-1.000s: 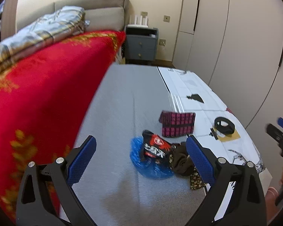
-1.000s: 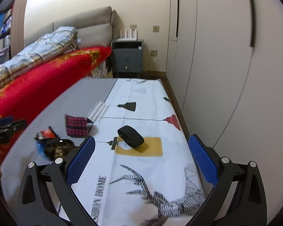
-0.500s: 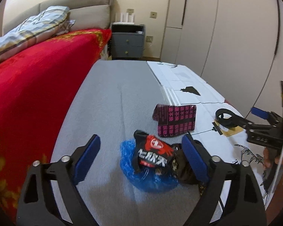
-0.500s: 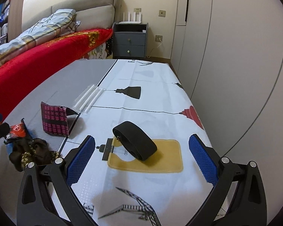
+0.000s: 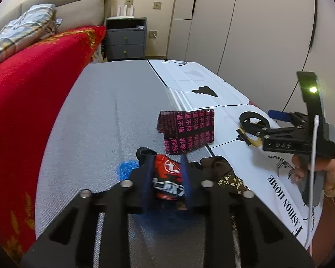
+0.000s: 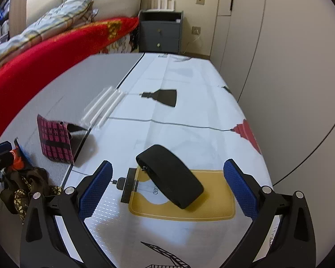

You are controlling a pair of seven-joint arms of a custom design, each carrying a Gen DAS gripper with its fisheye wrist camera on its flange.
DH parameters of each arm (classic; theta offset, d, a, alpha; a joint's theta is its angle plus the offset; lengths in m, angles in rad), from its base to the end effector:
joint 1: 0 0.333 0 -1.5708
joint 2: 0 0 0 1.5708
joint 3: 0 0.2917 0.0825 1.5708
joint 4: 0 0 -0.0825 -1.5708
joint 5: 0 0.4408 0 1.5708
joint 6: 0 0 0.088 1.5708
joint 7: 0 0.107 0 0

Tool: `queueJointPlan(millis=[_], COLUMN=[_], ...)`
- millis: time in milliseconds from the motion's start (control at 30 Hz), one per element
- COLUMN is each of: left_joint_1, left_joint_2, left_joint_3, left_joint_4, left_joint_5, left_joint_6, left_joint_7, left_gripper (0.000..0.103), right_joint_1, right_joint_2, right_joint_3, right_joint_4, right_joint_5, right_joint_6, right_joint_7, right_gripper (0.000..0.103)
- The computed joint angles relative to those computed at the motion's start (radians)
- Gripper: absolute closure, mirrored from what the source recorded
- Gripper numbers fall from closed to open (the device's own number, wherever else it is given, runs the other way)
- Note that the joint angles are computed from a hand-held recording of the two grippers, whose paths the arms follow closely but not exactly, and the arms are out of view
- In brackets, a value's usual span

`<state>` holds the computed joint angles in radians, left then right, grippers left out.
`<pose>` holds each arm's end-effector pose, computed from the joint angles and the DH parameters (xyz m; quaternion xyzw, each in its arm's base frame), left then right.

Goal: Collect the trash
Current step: 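Grasp the red snack packet with the left gripper while the right gripper grasps the black band, then lift the red packet and black band and carry both over the pink bin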

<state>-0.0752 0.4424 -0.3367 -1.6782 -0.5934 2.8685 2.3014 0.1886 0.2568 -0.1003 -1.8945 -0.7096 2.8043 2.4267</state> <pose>0.7102 -0.2428 0.3860 -0.4476 0.7904 -0.3936 0.1416 0.6904 0.0958 0.3803 -0.6024 0.7054 -0.3059 0.2143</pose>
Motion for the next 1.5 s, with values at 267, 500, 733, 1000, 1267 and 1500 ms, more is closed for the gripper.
queueJointPlan(millis=[267,500,733,1000,1267,1500], left_joint_1=[0.04,0.077,0.085,0.052,-0.014,-0.113], left_joint_2=[-0.02,-0.052,-0.104,-0.177,-0.353,-0.587], left_joint_3=[-0.034,-0.074,-0.075,-0.032,0.038,0.107], left_joint_4=[-0.012,-0.03,-0.037,-0.071,-0.179,-0.351], left_joint_5=[-0.089,-0.227,-0.383,-0.467,-0.519,-0.515], left_joint_6=[0.006,0.04,0.047,0.039,-0.011,-0.099], left_joint_7=[0.052,0.136,0.226,0.287,0.288,0.282], left_gripper=[0.101,0.102,0.102,0.102,0.102,0.102], right_joint_1=[0.014,0.012,-0.018,-0.067,-0.095,-0.051], right_joint_2=[-0.021,-0.083,-0.177,-0.257,-0.486,-0.832], right_joint_3=[-0.011,-0.023,0.002,0.057,0.126,0.174], right_joint_4=[-0.031,-0.086,-0.146,-0.194,-0.355,-0.577], right_joint_5=[-0.037,-0.177,-0.317,-0.298,-0.189,0.018], right_joint_6=[0.05,0.087,0.12,0.1,0.087,-0.054], right_joint_7=[0.002,0.148,0.264,0.266,0.184,0.007], right_gripper=[0.08,0.081,0.082,0.082,0.082,0.082])
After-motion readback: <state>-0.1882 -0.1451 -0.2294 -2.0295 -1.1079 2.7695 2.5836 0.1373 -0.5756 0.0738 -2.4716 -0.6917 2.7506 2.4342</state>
